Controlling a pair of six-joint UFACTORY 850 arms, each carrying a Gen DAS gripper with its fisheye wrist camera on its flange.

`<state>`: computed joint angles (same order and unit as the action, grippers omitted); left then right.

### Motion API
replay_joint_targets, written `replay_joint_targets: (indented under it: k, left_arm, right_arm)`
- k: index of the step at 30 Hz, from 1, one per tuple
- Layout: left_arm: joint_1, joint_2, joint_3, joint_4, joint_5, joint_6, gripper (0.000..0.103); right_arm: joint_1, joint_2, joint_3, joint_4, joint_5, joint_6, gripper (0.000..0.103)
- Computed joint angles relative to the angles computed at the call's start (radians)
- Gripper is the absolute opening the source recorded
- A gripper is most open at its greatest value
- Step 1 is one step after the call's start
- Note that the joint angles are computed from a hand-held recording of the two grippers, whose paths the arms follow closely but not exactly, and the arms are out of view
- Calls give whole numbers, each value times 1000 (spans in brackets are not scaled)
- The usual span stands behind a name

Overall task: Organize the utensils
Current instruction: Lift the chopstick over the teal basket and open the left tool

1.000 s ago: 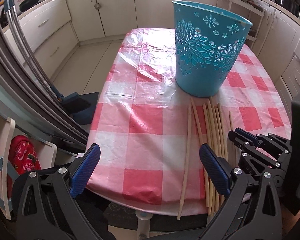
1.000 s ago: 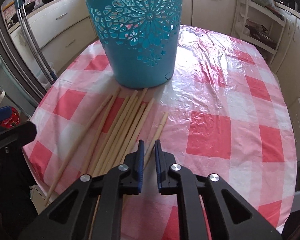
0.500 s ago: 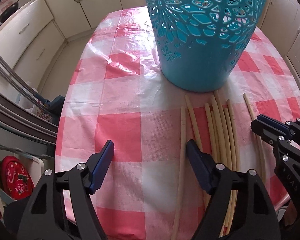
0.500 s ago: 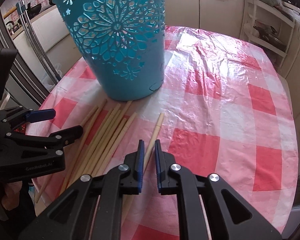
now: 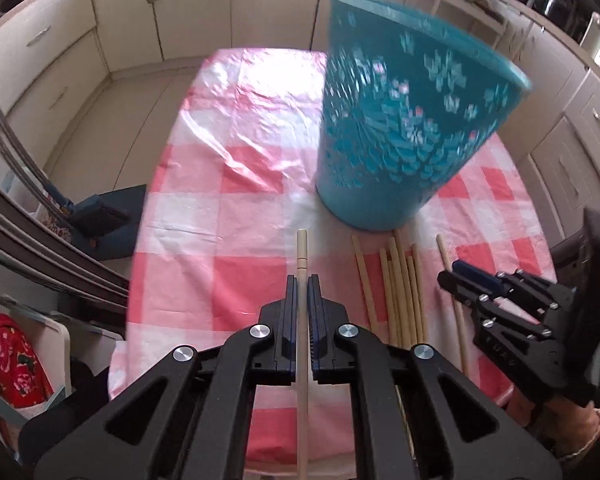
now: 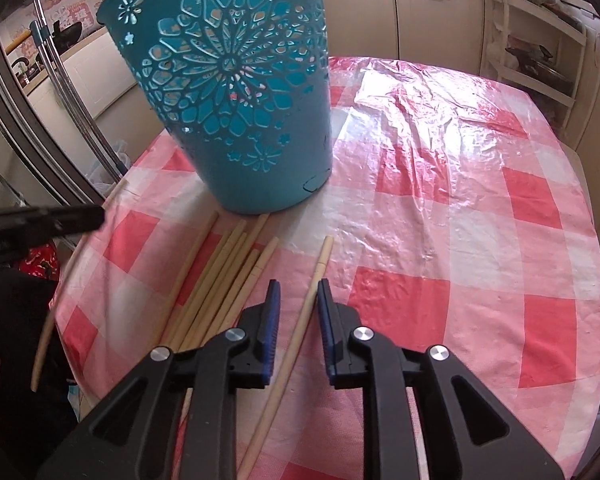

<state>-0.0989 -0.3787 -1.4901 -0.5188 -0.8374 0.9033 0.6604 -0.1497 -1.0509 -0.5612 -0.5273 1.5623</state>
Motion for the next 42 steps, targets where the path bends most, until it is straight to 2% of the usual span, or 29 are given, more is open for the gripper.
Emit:
replay_joint_targets:
  k: [5, 8, 10, 14, 17, 19, 21, 24, 31, 37, 38, 40, 42]
  left_arm:
    - [68, 36, -123, -231, -83, 93, 5]
    - [64, 46, -183, -375, -97, 153, 5]
    - [46, 46, -210, -444, -81, 180, 5]
    - [-29, 34, -234, -554, 37, 196, 5]
    - [-86, 19, -233, -647, 190, 215, 5]
    - [-125, -4, -239, -691, 286, 234, 5]
    - [-158, -29, -247, -691, 363, 237, 5]
    - [-183, -73, -275, -582, 400, 137, 5]
    - [-187, -97, -246, -428, 407, 53, 5]
    - [-157, -89, -209, -377, 352, 42, 8]
    - [-152, -86, -206, -365, 340, 43, 11]
    - [-138, -67, -179, -368, 337, 66, 25]
    - [-120, -32, -136, -407, 357, 117, 52]
  right_arm:
    - [15, -27, -34, -16, -20, -15, 41]
    - [24, -37, -46, -27, -38, -23, 44]
    - [23, -34, -42, -27, -32, -21, 45]
    - [25, -33, -39, -36, -26, -17, 49]
    - [32, -46, -50, -47, -36, -28, 56]
    - [35, -50, -54, -57, -40, -19, 57]
    - [31, -47, -50, -55, -31, -21, 58]
    - [29, -47, -48, -55, -26, -22, 58]
    - [29, -54, -55, -61, -25, -25, 62]
    - [38, -63, -62, -84, -37, -20, 64]
    - [39, -62, -61, -87, -35, -17, 64]
    - [34, -51, -50, -79, -18, -21, 64]
    - [27, -31, -30, -60, 1, -3, 64]
